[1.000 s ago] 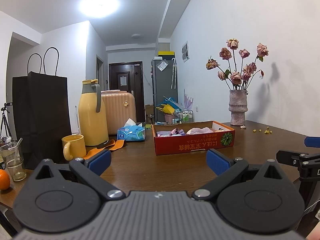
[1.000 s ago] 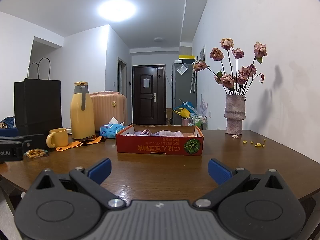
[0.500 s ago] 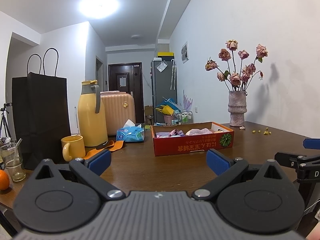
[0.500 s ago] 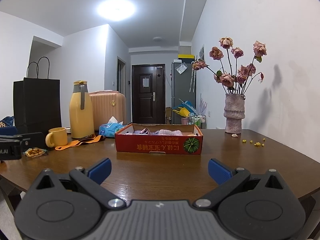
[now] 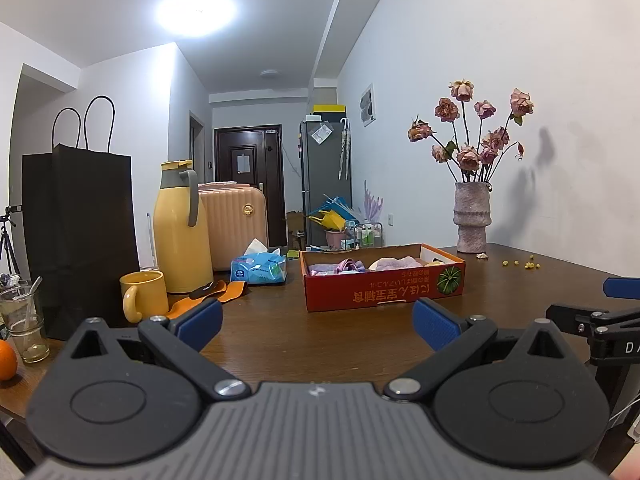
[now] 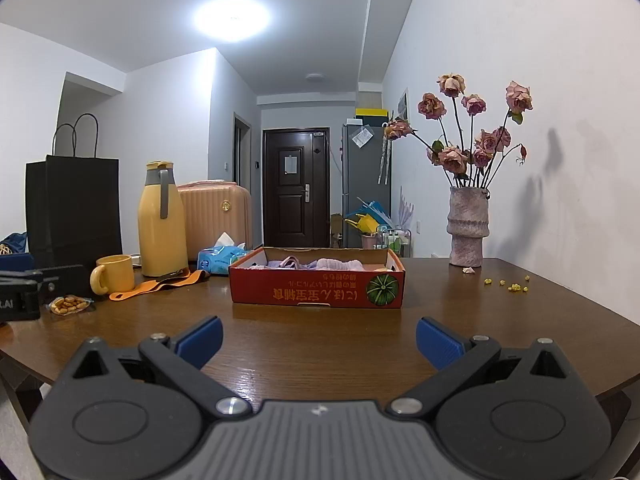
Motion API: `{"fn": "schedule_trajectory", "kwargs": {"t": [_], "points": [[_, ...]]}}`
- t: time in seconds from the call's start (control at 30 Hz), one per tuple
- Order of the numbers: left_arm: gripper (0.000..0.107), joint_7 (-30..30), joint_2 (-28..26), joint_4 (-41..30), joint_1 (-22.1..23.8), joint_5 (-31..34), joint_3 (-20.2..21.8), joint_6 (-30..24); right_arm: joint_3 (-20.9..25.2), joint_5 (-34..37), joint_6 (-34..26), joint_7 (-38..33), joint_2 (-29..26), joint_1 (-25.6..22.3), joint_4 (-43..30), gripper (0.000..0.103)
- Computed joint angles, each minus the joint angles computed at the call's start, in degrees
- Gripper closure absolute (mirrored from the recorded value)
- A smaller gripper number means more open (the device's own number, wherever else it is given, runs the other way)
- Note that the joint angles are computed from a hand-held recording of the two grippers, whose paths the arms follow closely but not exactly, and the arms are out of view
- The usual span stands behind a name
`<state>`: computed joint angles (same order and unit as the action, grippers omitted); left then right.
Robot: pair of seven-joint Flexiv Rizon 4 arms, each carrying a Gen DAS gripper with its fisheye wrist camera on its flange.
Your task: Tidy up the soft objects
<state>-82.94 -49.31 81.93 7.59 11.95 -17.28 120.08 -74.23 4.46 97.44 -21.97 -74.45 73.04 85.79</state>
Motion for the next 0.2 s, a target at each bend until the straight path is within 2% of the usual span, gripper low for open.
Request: {"fn": "schedule_trajectory", "kwargs": {"t": [0.2], "points": [[0.004, -0.11, 0.09, 0.01, -0.02, -0.24, 0.02, -0.34, -0.08, 0.02, -0.06, 0.14, -0.12, 0.06, 0.02, 0.000]]}}
